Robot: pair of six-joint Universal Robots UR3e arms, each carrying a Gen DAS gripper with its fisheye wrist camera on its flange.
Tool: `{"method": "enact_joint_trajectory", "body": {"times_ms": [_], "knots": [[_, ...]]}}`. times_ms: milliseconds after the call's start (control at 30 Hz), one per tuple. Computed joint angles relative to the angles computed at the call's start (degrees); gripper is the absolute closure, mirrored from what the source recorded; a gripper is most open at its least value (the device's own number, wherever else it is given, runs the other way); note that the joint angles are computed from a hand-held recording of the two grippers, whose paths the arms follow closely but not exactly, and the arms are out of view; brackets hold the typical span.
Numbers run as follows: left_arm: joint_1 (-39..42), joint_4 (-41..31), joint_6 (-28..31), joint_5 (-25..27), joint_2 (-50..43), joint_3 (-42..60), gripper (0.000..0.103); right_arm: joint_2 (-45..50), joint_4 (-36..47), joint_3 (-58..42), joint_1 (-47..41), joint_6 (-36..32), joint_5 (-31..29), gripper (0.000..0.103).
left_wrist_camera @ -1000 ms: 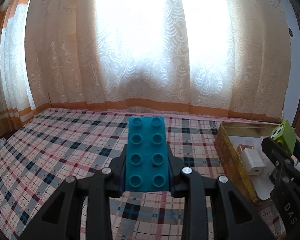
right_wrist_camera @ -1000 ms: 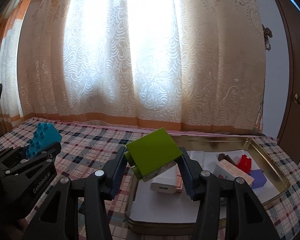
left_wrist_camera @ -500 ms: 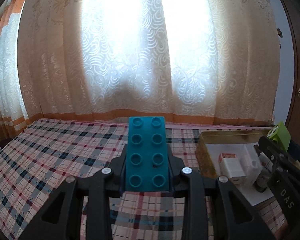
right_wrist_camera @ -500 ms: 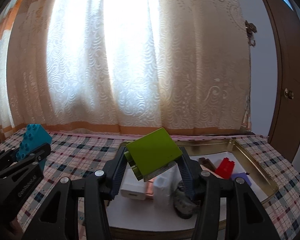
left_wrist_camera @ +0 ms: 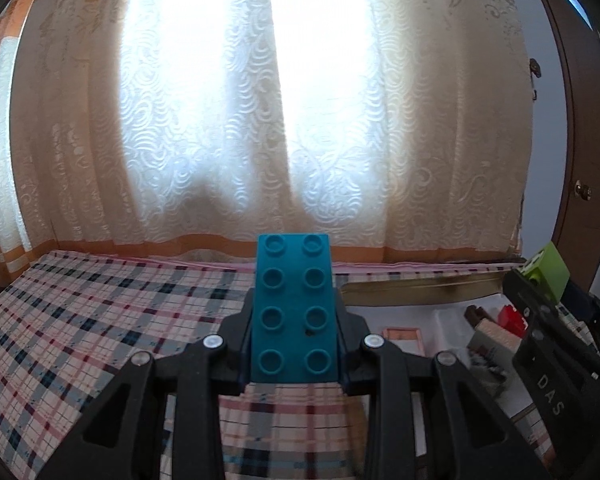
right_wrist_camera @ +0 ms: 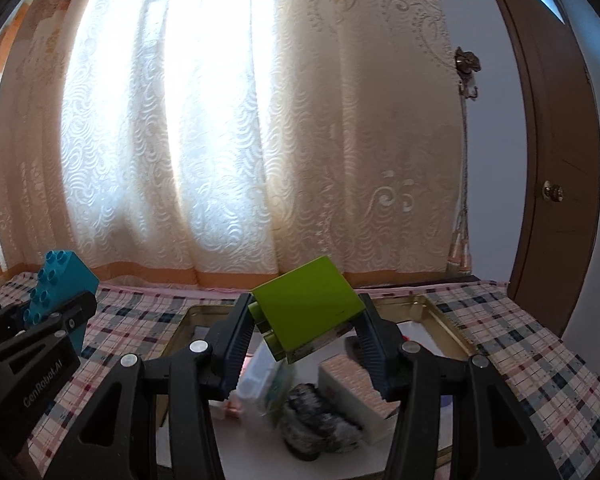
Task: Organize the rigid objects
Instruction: 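Lower the blue brick with left tool while right tool lowers the lime-green brick into the tray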
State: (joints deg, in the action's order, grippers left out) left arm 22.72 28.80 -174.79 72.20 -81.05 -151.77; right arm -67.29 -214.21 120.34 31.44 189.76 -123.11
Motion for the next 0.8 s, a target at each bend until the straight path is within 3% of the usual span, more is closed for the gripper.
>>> {"method": "enact_joint_trajectory", "body": {"times_ms": [500, 800], "knots": [[-16.5, 0.6, -5.6, 11.4, -12.1, 11.4, 0.072, -4.7, -3.2, 7.3, -10.0, -1.6, 3.9, 0.050], [-21.2, -1.2, -7.2, 13.5, -16.9, 16.2, 0.072, -5.2, -2.0, 7.3, -13.1, -2.2, 4.7, 0.049]]}}
